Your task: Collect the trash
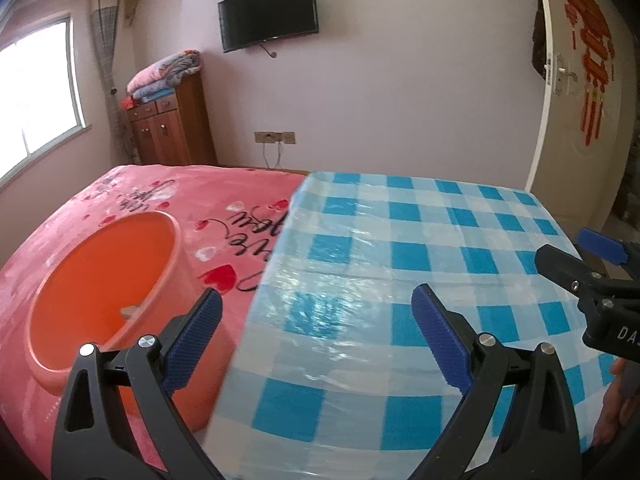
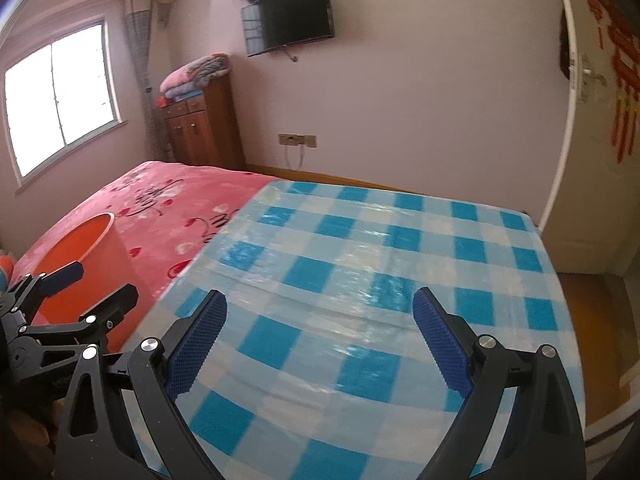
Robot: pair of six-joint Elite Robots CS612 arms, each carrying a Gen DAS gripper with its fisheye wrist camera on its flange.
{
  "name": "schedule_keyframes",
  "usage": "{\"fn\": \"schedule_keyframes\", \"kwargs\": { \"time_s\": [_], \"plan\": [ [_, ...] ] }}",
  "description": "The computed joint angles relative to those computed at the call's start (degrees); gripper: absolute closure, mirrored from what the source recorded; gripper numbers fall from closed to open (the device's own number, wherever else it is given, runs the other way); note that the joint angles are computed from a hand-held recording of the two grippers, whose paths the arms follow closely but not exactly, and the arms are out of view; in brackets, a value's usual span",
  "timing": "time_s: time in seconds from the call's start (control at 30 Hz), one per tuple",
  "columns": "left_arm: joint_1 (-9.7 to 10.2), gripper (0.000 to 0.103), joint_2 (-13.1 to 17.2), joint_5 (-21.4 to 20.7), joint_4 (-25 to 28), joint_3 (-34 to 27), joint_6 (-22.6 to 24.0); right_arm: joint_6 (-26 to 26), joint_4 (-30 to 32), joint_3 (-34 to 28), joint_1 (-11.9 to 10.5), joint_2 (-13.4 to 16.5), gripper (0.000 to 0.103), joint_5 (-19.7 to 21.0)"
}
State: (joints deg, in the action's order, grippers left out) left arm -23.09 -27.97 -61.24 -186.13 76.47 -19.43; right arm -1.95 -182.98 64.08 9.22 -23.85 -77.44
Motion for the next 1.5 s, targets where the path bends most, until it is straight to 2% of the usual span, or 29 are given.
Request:
{"fn": "schedule_keyframes", "kwargs": {
  "time_s": [0.27,0.8,0.9,1.07,1.3,1.5],
  "plan": [
    [-0.79,0.007,1.1,-3.4,1.0,-1.7,0.4,1.4,-2.5,3.0,-1.5,-0.5,0.01,-3.2],
    [-2.85,0.007,2.6,-6.7,1.7,-4.5,3.1,5.3,-6.2,7.9,-4.1,-1.7,0.01,-7.4],
    [-3.11,0.007,2.8,-7.3,1.6,-5.0,3.3,5.8,-6.8,8.6,-4.4,-1.9,0.01,-8.2],
    [-3.76,0.007,3.3,-5.9,2.5,-5.8,3.9,6.4,-8.4,9.7,-4.7,-2.1,0.01,-9.8],
    [-3.9,0.007,3.5,-7.4,2.9,-6.1,3.4,7.0,-10.4,11.1,-4.8,-2.5,0.01,-11.4],
    [-3.95,0.007,3.3,-9.6,1.1,-5.6,4.1,6.8,-12.4,12.4,-4.9,-3.0,0.01,-12.7]
  ]
}}
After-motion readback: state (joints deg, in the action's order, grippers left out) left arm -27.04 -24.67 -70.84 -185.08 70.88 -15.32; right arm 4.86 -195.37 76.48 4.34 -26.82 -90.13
